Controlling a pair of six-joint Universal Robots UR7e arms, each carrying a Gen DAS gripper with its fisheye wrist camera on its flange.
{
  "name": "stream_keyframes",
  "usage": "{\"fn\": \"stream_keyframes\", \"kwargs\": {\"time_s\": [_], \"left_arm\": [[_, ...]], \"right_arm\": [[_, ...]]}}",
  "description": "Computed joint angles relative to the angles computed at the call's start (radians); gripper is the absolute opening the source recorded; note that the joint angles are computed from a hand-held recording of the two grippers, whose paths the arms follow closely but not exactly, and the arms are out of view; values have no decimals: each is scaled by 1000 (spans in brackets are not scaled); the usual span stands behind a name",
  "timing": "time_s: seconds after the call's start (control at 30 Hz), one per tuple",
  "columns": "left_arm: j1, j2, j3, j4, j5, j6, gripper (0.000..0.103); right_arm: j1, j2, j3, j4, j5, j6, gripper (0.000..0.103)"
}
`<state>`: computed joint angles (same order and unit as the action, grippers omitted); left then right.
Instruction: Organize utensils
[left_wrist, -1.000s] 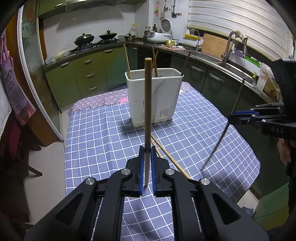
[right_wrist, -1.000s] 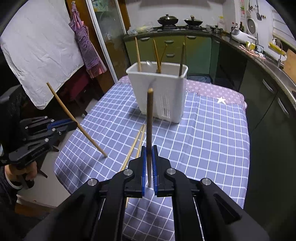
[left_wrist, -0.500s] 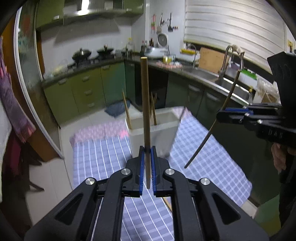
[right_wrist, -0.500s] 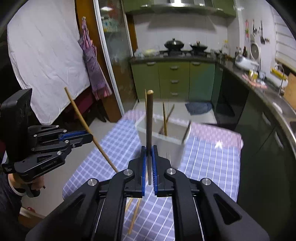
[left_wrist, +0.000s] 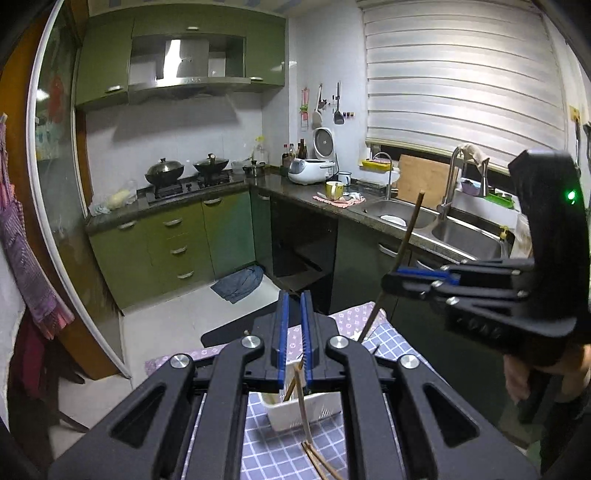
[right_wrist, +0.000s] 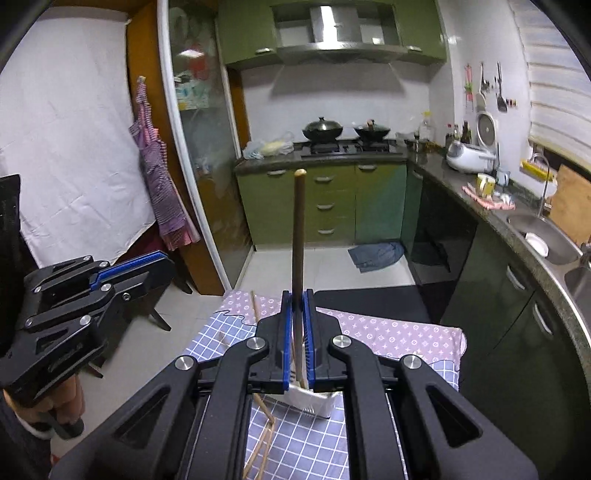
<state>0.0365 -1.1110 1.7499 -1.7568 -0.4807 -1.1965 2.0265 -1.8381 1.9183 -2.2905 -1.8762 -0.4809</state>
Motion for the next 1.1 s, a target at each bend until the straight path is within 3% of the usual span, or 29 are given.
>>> {"fn": "stream_keyframes", "kwargs": {"time_s": [0.13, 0.4, 0.53, 0.67, 0.9, 0.97, 1.1], "left_arm": [[38, 2, 23, -83, -15, 49, 7], [42, -41, 76, -45, -67, -6, 7], [34, -79, 115, -45, -124, -52, 7], [13, -106, 140, 8, -153, -116, 7], [-29, -117, 159, 92, -228, -241, 7], [-32, -128, 176, 86, -264, -276, 7], [-24, -138, 218, 48, -366, -301, 7]], "right_arm": [[-27, 53, 3, -37, -23, -11, 7], [-64, 82, 55, -72, -40, -44, 7], [-52, 88, 94, -92, -94, -69, 7], [-43, 77, 117, -102, -106, -75, 22], [-24, -28, 131, -54, -59, -78, 26], [-23, -73, 133, -21, -35, -85, 32], [-17, -165, 155, 70, -10, -121, 32]]}}
